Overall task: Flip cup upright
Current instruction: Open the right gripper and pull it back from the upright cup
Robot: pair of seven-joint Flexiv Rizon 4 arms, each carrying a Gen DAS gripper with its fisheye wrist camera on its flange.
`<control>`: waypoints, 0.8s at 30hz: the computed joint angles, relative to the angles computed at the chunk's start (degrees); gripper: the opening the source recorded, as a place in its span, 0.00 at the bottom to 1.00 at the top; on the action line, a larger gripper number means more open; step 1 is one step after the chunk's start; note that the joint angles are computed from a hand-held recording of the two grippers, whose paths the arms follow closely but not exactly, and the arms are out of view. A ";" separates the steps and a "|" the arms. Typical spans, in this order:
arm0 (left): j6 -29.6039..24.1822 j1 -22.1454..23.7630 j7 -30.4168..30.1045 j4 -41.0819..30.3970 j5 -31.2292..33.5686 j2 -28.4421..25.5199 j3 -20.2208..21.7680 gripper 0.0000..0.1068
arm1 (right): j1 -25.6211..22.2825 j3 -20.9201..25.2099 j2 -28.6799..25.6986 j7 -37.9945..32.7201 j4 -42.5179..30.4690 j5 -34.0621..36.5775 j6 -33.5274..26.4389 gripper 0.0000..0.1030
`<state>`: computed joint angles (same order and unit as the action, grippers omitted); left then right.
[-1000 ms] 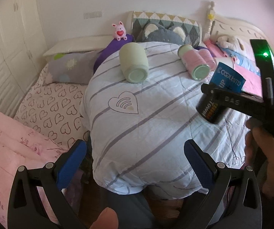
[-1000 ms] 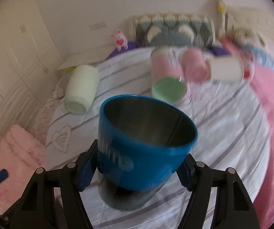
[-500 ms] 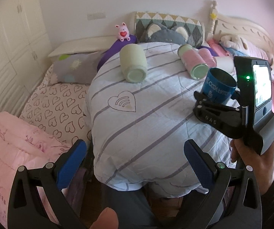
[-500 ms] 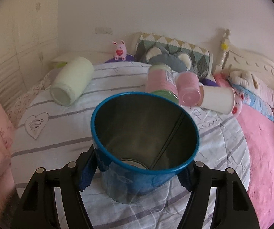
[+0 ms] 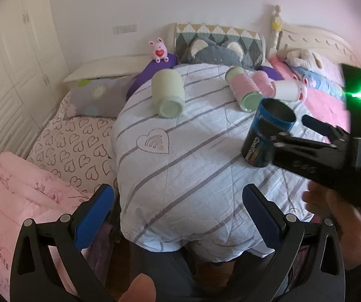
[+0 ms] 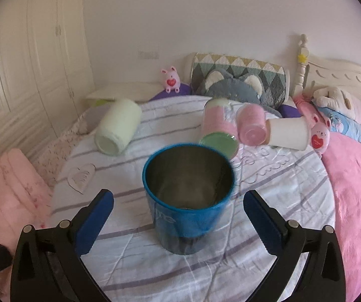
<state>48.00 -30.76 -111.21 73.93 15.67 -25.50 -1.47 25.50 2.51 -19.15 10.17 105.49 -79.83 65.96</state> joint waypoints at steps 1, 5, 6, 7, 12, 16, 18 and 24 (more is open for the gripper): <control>0.12 -0.24 -0.27 -0.06 0.31 0.26 0.10 0.96 | -0.22 0.04 1.03 1.23 0.70 -0.55 0.49 1.00; 0.58 -1.08 -1.15 -0.38 1.46 1.08 0.12 0.96 | -1.20 1.69 7.03 6.66 4.49 -3.59 -0.48 1.00; 0.75 -1.22 -1.45 -0.46 1.65 1.21 0.09 0.96 | -1.47 2.41 8.40 7.34 5.37 -4.13 -1.29 1.00; 0.90 -1.40 -1.87 -0.54 1.85 1.38 0.09 0.96 | -1.68 3.23 9.84 7.86 6.33 -4.41 -2.36 1.00; 0.97 -2.12 -3.24 -1.05 2.52 2.28 -0.11 0.96 | -2.58 7.10 15.76 8.58 10.48 -3.94 -7.36 1.00; 0.83 -2.89 -4.70 -1.05 4.26 3.20 0.01 0.96 | -2.95 9.29 18.54 8.27 13.41 -0.96 -9.91 1.00; 0.70 -2.93 -5.19 -0.62 4.43 3.68 -0.21 0.96 | -2.97 9.91 18.97 8.64 14.26 0.30 -10.46 1.00; 0.29 -3.14 -6.10 1.12 4.89 4.73 -0.95 0.96 | -3.13 10.44 19.48 8.94 15.99 2.15 -9.40 1.00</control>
